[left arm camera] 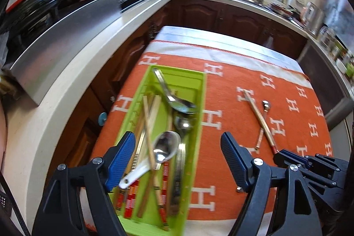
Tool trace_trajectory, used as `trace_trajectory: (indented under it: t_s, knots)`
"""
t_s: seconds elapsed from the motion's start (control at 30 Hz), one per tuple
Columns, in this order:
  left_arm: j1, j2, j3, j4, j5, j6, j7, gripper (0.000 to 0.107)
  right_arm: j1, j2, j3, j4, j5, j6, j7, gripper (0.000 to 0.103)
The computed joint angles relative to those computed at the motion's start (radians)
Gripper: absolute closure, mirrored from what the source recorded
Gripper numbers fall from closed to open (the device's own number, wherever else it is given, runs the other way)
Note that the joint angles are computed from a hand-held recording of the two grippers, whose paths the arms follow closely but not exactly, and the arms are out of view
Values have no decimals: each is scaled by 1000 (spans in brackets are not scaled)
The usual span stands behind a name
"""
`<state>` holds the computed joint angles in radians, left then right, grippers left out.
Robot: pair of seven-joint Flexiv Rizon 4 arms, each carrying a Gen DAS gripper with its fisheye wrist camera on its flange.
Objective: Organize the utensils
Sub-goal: 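Move both open tools back over the remaining fork, spoon and chopstick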
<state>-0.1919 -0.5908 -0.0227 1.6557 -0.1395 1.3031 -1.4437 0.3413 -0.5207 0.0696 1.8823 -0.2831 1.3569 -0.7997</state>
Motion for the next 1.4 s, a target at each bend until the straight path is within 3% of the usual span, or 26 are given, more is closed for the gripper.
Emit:
trace_trajectory:
  t_s: [0.3, 0.67, 0.8, 1.07, 1.27, 1.4]
  knots:
    - [-1, 7, -82, 32, -31, 1, 103, 29, 13, 64, -66, 158, -13, 89, 83, 92]
    - [-31, -31, -105, 17, -62, -62, 177, 29, -54, 67, -29, 235, 49, 142, 117, 86]
    - [-44, -48, -98, 2, -59, -90, 187, 29, -96, 50, 15, 228, 94, 157, 99, 83]
    - [-51, -79, -99, -34, -69, -132, 180, 29, -85, 33, 3, 207, 90, 197, 59, 83]
    - [-47, -103, -110, -62, -96, -164, 167, 29, -14, -4, -94, 152, 25, 209, 20, 83]
    - [-48, -109, -104, -67, -97, -170, 159, 29, -102, -47, -2, 77, 30, 153, -60, 84]
